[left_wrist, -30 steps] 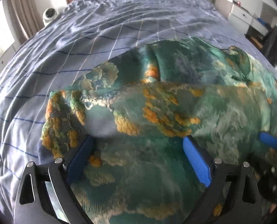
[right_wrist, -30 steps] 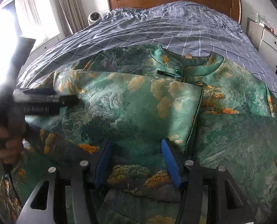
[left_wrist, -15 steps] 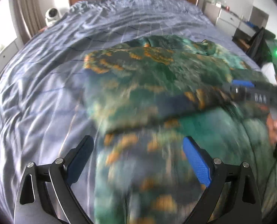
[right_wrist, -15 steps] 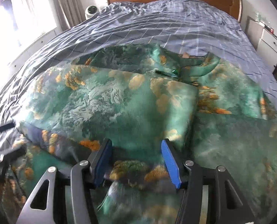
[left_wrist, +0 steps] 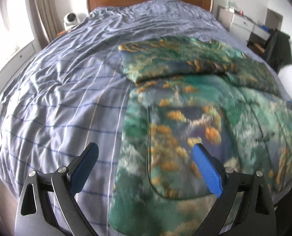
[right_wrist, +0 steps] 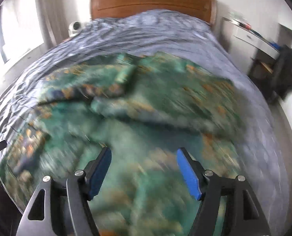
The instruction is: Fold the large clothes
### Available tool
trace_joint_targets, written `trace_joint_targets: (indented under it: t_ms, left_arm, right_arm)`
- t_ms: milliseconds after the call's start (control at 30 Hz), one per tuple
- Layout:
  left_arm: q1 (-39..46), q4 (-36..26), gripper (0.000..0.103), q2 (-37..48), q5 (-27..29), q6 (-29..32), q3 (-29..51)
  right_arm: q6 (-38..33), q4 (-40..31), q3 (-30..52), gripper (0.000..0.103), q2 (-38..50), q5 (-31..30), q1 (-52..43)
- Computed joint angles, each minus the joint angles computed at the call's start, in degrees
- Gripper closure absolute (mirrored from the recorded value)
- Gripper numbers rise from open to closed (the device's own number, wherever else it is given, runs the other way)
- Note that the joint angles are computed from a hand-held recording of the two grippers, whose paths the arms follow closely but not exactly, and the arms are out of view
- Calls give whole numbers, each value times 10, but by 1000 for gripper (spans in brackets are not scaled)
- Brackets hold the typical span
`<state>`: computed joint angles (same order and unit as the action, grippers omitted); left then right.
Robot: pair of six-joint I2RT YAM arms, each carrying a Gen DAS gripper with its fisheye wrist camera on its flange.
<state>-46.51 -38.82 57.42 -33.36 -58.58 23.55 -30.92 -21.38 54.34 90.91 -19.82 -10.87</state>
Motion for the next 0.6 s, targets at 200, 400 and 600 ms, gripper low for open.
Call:
trace_joint_targets:
  t_ms: [200,400,600]
  left_arm:
    - [-62,-37,6,1,4,-70,1]
    - [-110,-78,6,-1,2,-133,4]
    - [-118,-97,6,-28,10,-159,-8]
  right_arm:
    - [1,3,-28,32,-21,-35,-116]
    - [9,6,-43,32,-26,-54,-141]
    - [-3,-1,-66,32,-50,-69,-138]
